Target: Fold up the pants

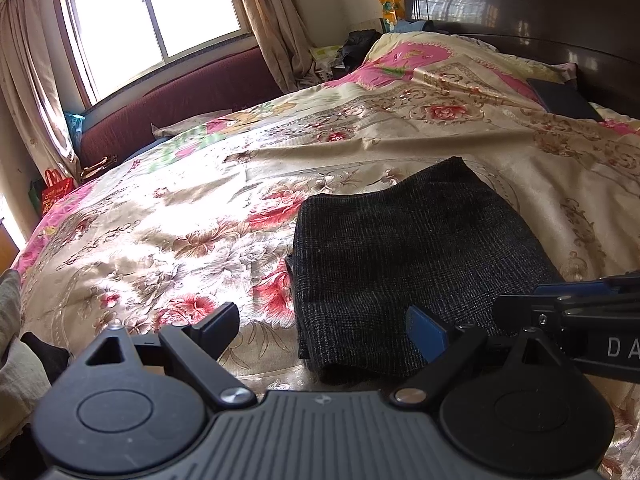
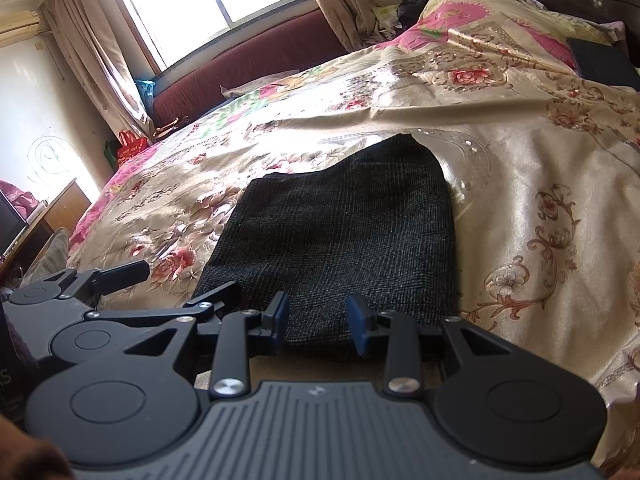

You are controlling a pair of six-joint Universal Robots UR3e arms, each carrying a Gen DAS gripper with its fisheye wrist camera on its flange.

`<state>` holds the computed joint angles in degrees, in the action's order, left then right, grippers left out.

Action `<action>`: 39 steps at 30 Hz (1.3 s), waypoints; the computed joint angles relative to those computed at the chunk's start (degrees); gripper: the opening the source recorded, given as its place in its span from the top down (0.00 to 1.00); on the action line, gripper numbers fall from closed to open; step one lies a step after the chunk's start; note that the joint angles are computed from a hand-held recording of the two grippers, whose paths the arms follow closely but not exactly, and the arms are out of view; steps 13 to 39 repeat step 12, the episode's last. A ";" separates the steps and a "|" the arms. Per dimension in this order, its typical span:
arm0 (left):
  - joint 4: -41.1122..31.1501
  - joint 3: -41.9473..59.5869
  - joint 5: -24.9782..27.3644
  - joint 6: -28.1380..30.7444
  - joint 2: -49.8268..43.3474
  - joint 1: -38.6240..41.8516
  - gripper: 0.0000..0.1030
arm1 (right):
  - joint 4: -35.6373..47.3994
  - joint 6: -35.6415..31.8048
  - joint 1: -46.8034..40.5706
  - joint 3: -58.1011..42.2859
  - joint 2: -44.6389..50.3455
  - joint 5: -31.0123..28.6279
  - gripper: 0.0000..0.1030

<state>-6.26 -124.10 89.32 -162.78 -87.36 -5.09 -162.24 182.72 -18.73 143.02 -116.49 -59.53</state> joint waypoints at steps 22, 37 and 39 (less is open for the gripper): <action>-1.40 1.73 -0.23 -0.65 -1.39 -0.17 0.00 | 0.40 -0.39 0.52 -1.58 1.89 -0.70 0.67; -1.40 1.73 -0.23 -0.65 -1.39 -0.17 0.00 | 0.40 -0.39 0.52 -1.58 1.89 -0.70 0.67; -1.40 1.73 -0.23 -0.65 -1.39 -0.17 0.00 | 0.40 -0.39 0.52 -1.58 1.89 -0.70 0.67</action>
